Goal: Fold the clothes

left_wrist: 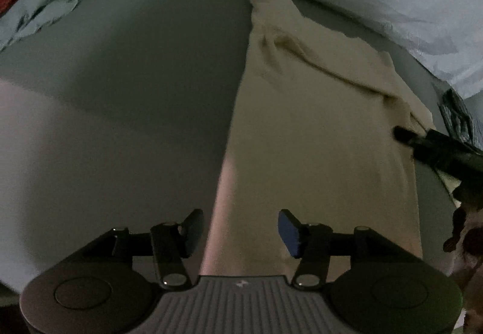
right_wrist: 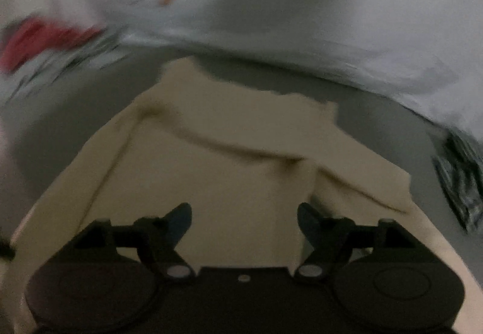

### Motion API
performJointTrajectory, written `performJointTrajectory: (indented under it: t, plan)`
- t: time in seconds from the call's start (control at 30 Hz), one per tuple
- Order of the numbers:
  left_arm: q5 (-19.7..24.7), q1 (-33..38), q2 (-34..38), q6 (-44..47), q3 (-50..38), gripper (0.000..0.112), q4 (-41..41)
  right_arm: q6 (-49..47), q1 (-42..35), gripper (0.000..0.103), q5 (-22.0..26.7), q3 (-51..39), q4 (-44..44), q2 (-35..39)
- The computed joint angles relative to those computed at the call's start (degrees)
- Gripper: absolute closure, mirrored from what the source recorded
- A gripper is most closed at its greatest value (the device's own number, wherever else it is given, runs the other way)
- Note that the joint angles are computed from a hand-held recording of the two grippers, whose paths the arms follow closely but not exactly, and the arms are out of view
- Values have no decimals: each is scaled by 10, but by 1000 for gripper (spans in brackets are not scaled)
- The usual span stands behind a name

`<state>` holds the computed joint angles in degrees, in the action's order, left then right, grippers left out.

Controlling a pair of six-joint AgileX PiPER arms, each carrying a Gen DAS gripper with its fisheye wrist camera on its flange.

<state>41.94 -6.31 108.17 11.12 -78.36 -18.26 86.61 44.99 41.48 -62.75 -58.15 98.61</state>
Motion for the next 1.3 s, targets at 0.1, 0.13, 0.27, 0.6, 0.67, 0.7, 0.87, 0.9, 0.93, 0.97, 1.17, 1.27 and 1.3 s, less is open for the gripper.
performJointTrajectory:
  t: [0.1,0.13,0.27,0.6,0.67,0.7,0.87,0.9,0.93,0.97,1.17,1.27,1.3]
  plan:
    - [29,14,47,32,-66,50,-16,103,-53,18,32,2,0,0]
    - [42,15,61,38,-88,50,-15,135,-68,15,51,3,1,0]
    - [76,13,104,68,-158,49,-1,261,-156,13,61,21,3,-6]
    - [93,-3,131,63,-190,49,37,109,-213,68,35,-90,33,125]
    - [84,-6,124,68,-180,49,38,93,-212,95,28,-90,34,112]
    - [79,-7,121,69,-175,49,38,106,-199,96,48,-87,6,102]
    - [59,-7,98,94,-138,46,20,102,-141,96,177,-77,-90,72]
    - [55,-9,94,96,-130,43,22,89,-141,95,192,-78,-92,75]
    - [55,-9,93,97,-126,43,23,72,-146,94,199,-80,-83,81]
    - [56,-9,94,96,-124,43,23,39,-160,90,191,-87,-55,88]
    - [53,12,79,100,-100,43,14,36,-127,57,124,-49,-13,33]
    - [50,30,73,91,-88,43,11,22,-98,58,-34,3,61,-26]
    - [50,37,72,87,-85,43,9,-9,-86,58,-91,14,107,-35]
